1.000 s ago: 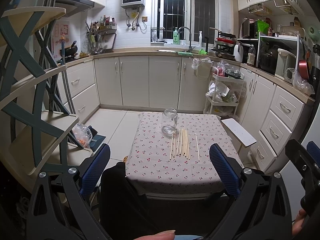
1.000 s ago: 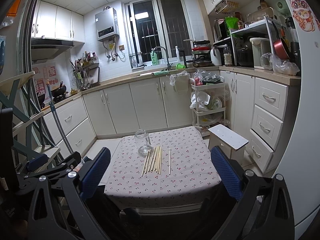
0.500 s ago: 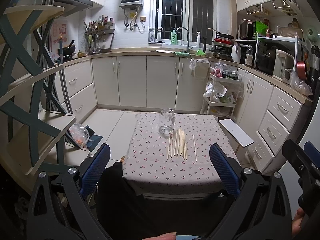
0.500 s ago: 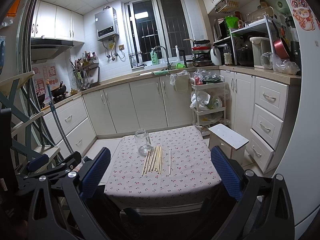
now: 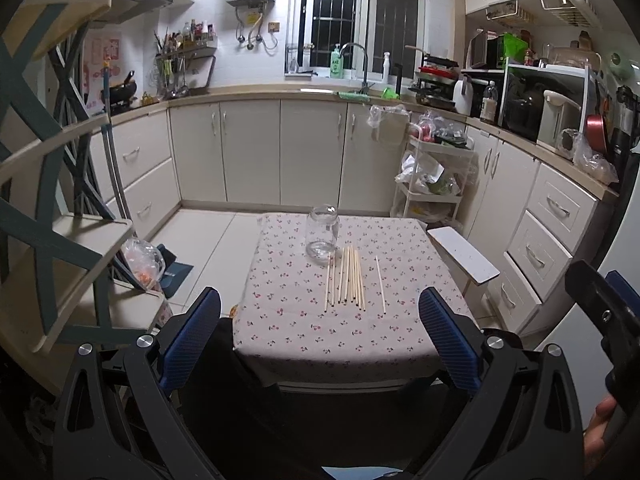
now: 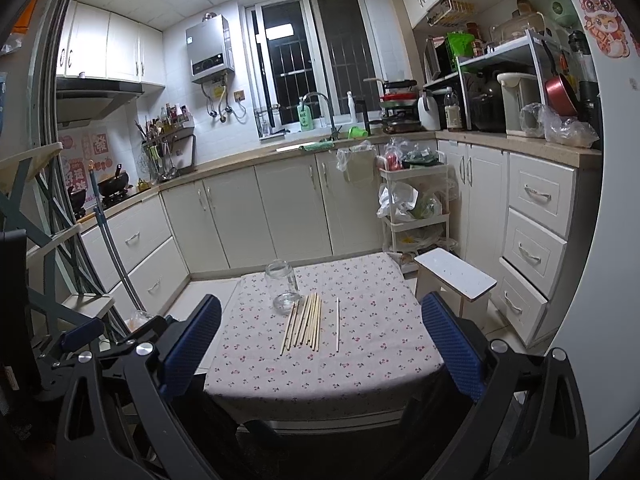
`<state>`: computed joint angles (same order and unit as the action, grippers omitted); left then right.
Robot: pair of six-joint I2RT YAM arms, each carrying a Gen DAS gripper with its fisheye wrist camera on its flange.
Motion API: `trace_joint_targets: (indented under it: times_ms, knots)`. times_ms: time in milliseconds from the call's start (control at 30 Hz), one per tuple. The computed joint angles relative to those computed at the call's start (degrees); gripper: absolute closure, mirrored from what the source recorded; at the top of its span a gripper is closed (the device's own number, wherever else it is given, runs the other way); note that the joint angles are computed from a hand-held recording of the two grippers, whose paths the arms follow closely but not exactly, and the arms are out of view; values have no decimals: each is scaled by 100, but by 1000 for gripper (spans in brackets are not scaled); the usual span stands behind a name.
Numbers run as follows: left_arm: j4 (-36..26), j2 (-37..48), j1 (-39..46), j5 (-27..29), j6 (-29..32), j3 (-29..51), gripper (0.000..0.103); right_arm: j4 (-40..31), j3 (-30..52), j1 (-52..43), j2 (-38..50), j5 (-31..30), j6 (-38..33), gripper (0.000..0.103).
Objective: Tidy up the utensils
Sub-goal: 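Move both grippers forward over the row of wooden sticks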
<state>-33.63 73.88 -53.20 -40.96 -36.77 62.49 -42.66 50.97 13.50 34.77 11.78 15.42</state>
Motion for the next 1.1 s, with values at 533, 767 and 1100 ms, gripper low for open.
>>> trace_joint_targets:
  times_ms: [533,767,1100]
  knots:
    - [1085,2070,1723,1782,786,628,8,1611,-232,-1192,2515,-1154,-320,7]
    - [1344,3371,2239,2269,1043,1432,8,2240,32,-1396,3890,-1259,-489,7]
    - [1092,5485,2764,2715,1406,3427,8,2845,1015,-1618,6280,-1426,-739,7]
